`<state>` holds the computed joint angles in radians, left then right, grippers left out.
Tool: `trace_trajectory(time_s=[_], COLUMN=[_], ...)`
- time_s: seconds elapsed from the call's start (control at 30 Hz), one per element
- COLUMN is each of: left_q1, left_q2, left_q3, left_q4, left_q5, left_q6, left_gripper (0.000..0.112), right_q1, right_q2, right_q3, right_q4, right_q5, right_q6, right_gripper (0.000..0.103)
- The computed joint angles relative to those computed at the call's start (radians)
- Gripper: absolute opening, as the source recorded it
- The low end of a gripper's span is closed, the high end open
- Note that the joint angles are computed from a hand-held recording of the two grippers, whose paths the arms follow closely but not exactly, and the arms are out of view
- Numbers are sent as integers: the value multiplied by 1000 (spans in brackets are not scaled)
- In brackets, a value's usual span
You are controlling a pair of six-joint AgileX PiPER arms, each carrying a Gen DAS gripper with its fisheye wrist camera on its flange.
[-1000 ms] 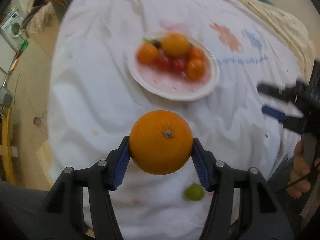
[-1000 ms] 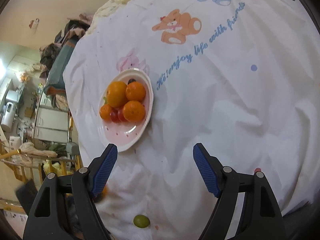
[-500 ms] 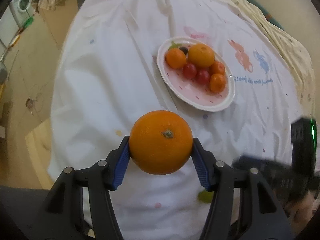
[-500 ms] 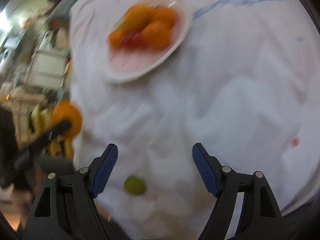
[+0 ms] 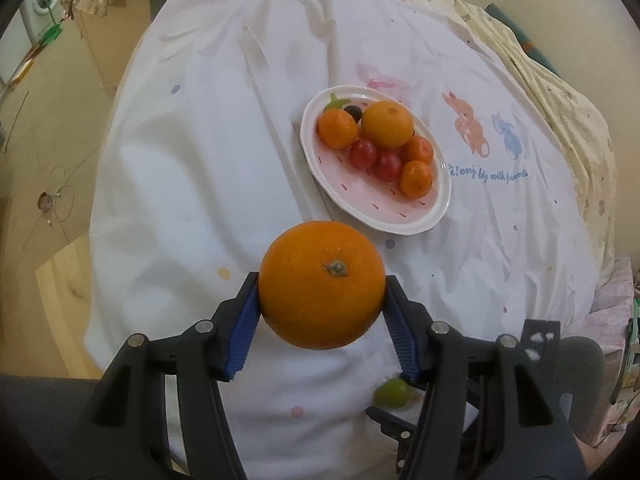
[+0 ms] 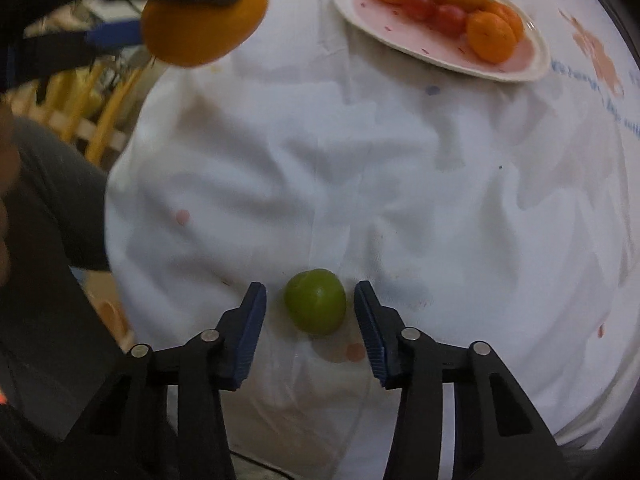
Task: Organize fruits
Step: 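Close the right gripper on the green lime while the left gripper holds the orange, then carry the orange with the left gripper while the right gripper carries the lime to the plate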
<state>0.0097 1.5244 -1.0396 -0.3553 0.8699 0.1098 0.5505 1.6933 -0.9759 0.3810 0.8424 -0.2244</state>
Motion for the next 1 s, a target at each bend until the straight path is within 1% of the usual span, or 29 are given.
trace_trajectory(time_s=[0.1, 0.17, 0.23, 0.27, 0.4, 0.47, 0.63, 0.8, 0.9, 1.0], left_q1=[9, 10, 8, 7, 9, 15, 37, 6, -29, -49], left_q2=[8, 13, 14, 13, 15, 16, 21, 55, 109, 171], left_q3=[-4, -3, 1, 3, 7, 10, -15, -103, -184, -261], left_q4=[-6, -4, 3, 6, 24, 30, 33, 70, 102, 115], left_q5=[14, 15, 11, 9, 3, 1, 23, 38, 46, 59], left_q6=[0, -3, -8, -11, -28, -35, -47, -70, -100, -116], left_gripper=[55, 55, 55, 55, 55, 55, 55, 55, 55, 55], right_q1=[35, 64, 73, 66, 9, -49, -236, -352, -357, -383], right_q2=[-3, -5, -6, -6, -4, -22, -49, -42, 0, 60], right_q3=[2, 2, 0, -1, -11, -6, -39, -134, -210, -298], right_q4=[-48, -79, -96, -87, -20, 27, 242, 328, 343, 326], right_q5=[-19, -28, -35, -34, -20, -3, 62, 72, 52, 63], right_q6=[31, 64, 83, 79, 25, -38, -194, -229, -198, -188], right_gripper=[46, 42, 31, 30, 30, 30, 30, 30, 30, 30])
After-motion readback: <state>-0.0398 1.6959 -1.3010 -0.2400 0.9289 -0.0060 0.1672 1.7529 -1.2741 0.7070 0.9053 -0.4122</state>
